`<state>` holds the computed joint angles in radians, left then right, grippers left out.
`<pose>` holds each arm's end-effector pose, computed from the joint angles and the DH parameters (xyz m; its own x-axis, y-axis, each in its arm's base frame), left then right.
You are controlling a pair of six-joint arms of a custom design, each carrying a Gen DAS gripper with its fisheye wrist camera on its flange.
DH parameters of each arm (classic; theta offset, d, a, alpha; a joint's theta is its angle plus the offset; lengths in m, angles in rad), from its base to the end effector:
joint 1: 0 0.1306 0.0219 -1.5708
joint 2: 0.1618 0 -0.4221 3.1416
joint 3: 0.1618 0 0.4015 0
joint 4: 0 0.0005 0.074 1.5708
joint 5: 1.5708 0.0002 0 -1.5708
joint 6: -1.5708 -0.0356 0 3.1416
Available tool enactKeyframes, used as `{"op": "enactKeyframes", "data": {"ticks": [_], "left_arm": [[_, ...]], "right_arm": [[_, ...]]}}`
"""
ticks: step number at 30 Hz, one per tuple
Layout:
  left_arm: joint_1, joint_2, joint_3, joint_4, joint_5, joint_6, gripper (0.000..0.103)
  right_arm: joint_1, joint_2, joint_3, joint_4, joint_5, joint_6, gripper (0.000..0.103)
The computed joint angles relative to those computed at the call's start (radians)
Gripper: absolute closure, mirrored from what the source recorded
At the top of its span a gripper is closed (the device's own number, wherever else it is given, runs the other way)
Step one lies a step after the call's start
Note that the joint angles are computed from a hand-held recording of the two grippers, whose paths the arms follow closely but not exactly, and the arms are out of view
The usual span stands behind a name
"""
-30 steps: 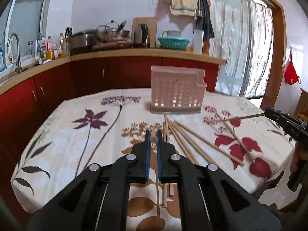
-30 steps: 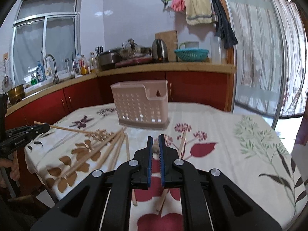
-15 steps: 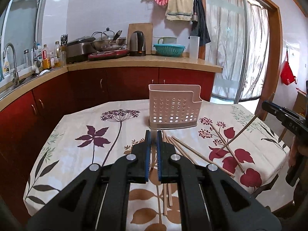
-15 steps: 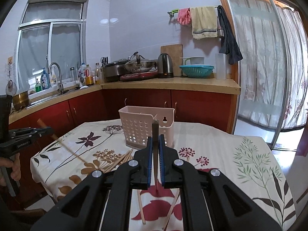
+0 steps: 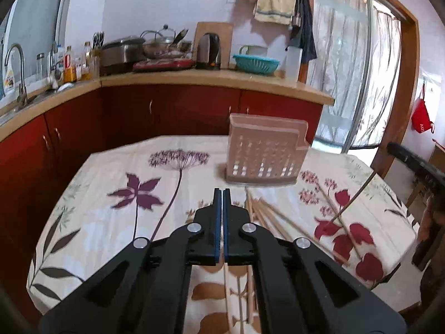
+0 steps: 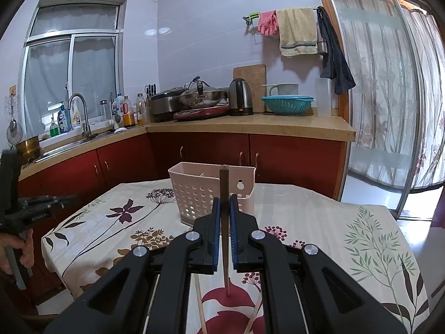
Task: Organize utensils
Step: 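Lift both held chopsticks upright and carry them toward the beige holder, then bring both grippers with upright chopsticks above the beige holder opening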
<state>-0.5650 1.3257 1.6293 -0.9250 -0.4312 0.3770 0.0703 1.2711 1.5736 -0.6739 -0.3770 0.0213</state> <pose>0.3931 -0.2321 0.6092 -0.5306 -0.0596 -0.8455 0.0044 0.9973 -0.0731 0.4449 0.0440 0.6292 -0.3533 -0.0447 -0.9345 -0.4151 0.9026 0.1137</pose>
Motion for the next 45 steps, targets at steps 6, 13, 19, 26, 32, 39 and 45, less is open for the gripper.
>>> {"op": "enactKeyframes", "data": {"ticks": [6,13,19,26,32,39,45], "left_arm": [[-0.021,-0.045,-0.065,-0.05,-0.023,0.069,0.098],[-0.078,-0.097,-0.138,-0.087,-0.078,0.138,0.077],[-0.144,-0.127,-0.182,-0.131,-0.1,0.197,0.067],[-0.209,-0.146,-0.232,-0.169,-0.101,0.272,0.066],[-0.254,-0.17,-0.287,-0.202,-0.077,0.338,0.066],[-0.272,-0.183,-0.324,-0.231,-0.061,0.383,0.066],[-0.265,-0.178,-0.332,-0.253,-0.03,0.392,0.067]], "right_arm": [[0.004,-0.013,-0.01,-0.004,0.005,0.001,0.096],[0.002,-0.053,-0.058,0.019,0.009,0.0,0.096],[-0.006,-0.092,-0.097,0.023,-0.001,-0.01,0.096],[-0.012,-0.127,-0.137,0.035,-0.013,-0.006,0.096],[-0.01,-0.153,-0.169,0.051,-0.012,-0.005,0.096],[-0.009,-0.163,-0.18,0.051,-0.015,-0.004,0.096],[-0.007,-0.175,-0.193,0.053,-0.013,0.0,0.096]]}}
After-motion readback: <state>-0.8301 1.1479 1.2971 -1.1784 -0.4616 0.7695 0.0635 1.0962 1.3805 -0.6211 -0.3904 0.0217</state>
